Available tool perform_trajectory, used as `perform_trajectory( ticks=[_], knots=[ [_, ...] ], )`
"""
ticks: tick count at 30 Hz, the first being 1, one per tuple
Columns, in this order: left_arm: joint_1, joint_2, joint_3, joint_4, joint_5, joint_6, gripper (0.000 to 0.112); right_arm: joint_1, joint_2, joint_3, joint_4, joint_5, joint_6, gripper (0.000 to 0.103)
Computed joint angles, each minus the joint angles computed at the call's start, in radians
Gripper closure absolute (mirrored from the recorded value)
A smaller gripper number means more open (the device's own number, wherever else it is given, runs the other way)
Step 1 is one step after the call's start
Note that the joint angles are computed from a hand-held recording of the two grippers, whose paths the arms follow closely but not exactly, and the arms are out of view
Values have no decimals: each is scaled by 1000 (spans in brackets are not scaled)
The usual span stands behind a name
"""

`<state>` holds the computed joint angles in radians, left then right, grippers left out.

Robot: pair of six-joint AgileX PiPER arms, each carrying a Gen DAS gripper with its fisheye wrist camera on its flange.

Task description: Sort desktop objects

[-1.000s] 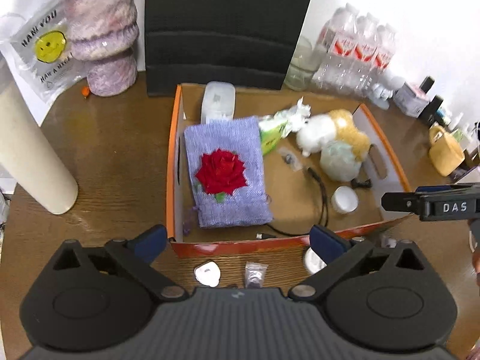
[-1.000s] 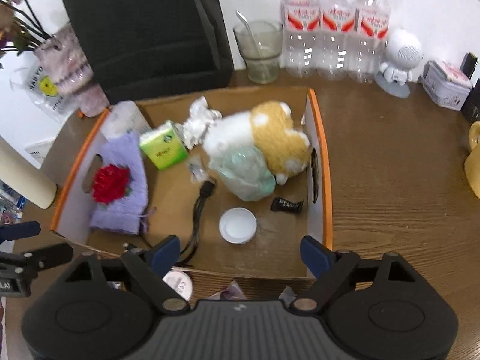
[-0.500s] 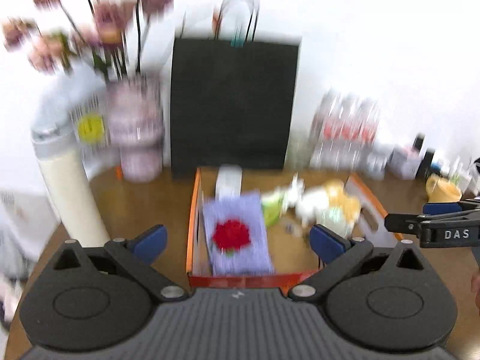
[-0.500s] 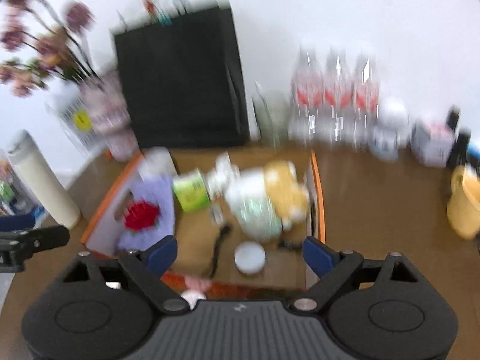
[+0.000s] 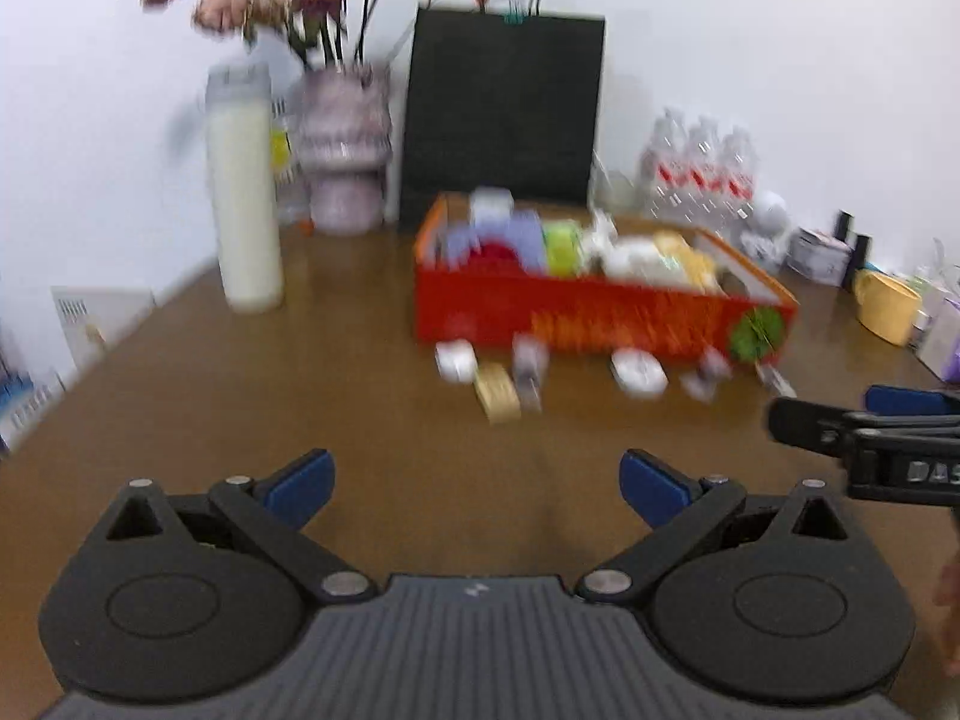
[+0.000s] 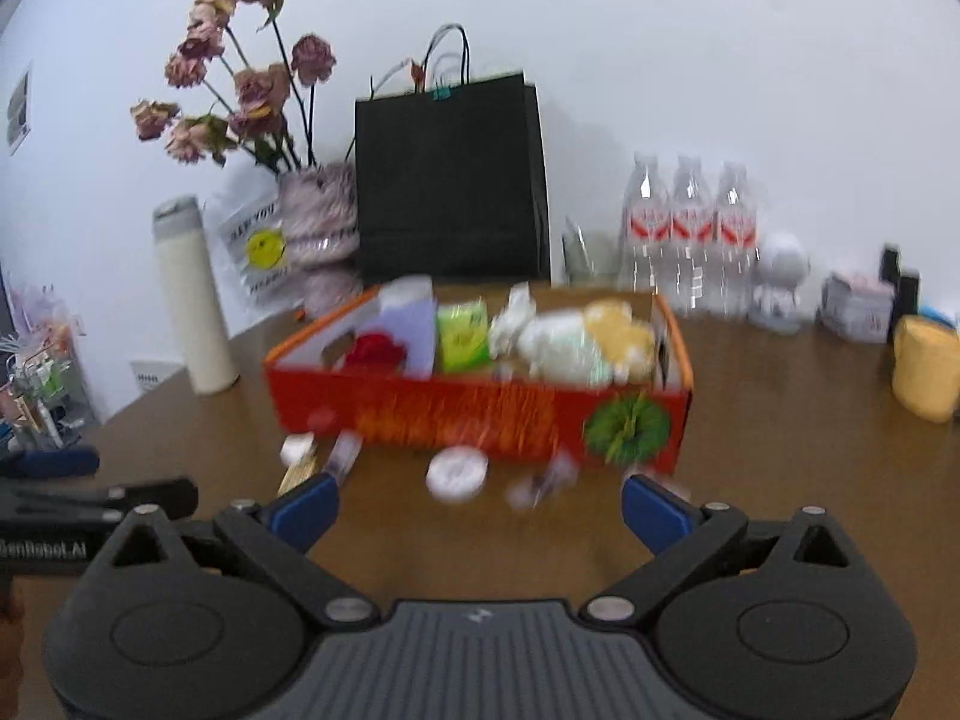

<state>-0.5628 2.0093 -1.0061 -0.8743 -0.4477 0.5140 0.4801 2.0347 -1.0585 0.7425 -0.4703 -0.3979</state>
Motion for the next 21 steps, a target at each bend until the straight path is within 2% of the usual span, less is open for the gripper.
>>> perform_trajectory(
  ticks=[2,4,7,10,13,17,19,21],
  knots=[
    [-12,-6,45,5,-16,-25,9,30,-3,50,-13,-11,43,1],
    [-23,-31,77,-43,-13,30,9,61,-11,104,-25,-35,90,1],
    [-17,-64,139,67,-16,-63,9,94,-25,192,-74,-67,189,1],
    [-1,-54,131,111,14,-97,9,118,-24,252,-119,-110,247,3],
    [34,-17,66,210,75,-159,17,133,-13,255,-89,-137,238,3],
    [95,36,-48,425,150,-325,38,99,-15,249,-166,-154,316,3],
    [119,84,-146,421,182,-318,43,72,-10,234,-200,-147,334,3],
    [147,147,-279,413,259,-300,43,39,6,193,-232,-107,345,3]
  ],
)
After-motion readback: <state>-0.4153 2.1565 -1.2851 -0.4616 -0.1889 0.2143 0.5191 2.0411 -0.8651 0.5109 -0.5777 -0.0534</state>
